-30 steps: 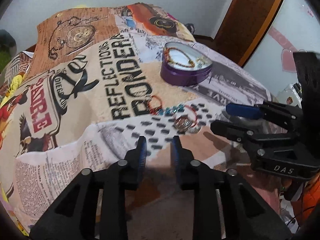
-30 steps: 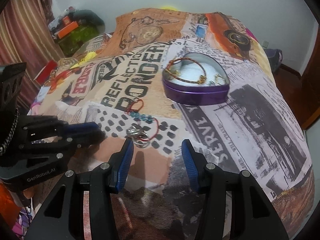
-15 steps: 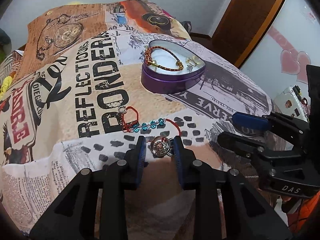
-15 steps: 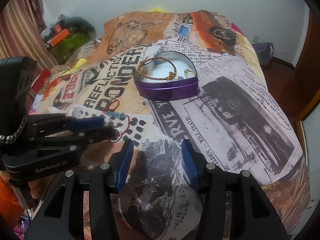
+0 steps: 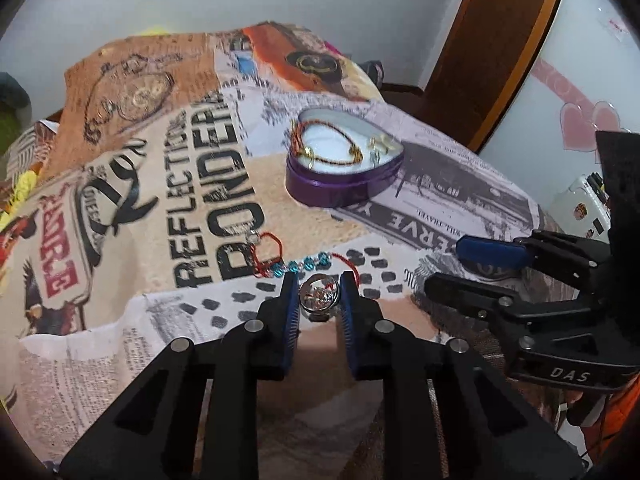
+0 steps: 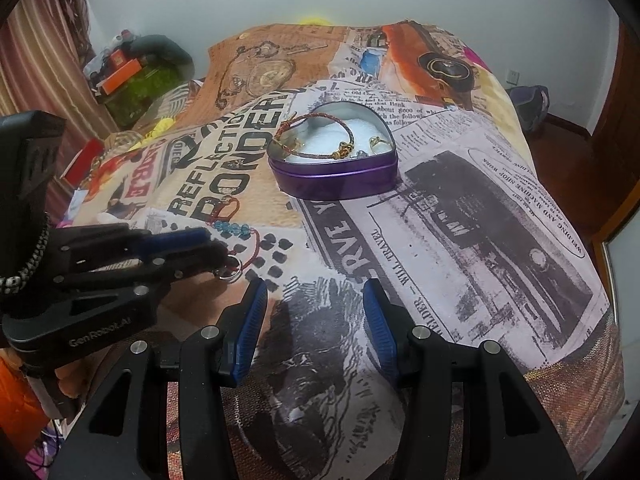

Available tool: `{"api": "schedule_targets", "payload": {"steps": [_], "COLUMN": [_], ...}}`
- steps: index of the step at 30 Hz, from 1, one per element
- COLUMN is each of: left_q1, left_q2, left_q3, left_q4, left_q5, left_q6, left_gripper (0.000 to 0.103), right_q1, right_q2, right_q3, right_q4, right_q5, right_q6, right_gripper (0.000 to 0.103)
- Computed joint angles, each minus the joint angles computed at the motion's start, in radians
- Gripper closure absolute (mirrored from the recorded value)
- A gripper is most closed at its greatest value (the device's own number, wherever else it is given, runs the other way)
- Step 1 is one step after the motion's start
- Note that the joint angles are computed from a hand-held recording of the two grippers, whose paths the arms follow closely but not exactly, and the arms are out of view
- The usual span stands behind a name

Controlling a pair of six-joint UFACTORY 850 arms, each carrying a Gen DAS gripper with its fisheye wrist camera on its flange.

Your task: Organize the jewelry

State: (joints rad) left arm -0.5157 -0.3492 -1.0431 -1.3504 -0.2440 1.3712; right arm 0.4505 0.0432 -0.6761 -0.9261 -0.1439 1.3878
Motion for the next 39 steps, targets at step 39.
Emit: {"api": "schedule_targets", "payload": {"steps": [39], "left_q1": [0.071], "left_q2": [0.108], "left_q3": [0.110], "left_q4": [-0.318], "left_q5": [0.021], "left_q6": [0.322], "left_gripper": [0.084], "right_q1": [0.086], "right_q2": [-0.128], "right_q3": [-0.153], "right_q4": [0.077], "right_q5": [-0.041], "right_q6": [-0.231], "right_gripper": [0.090]}}
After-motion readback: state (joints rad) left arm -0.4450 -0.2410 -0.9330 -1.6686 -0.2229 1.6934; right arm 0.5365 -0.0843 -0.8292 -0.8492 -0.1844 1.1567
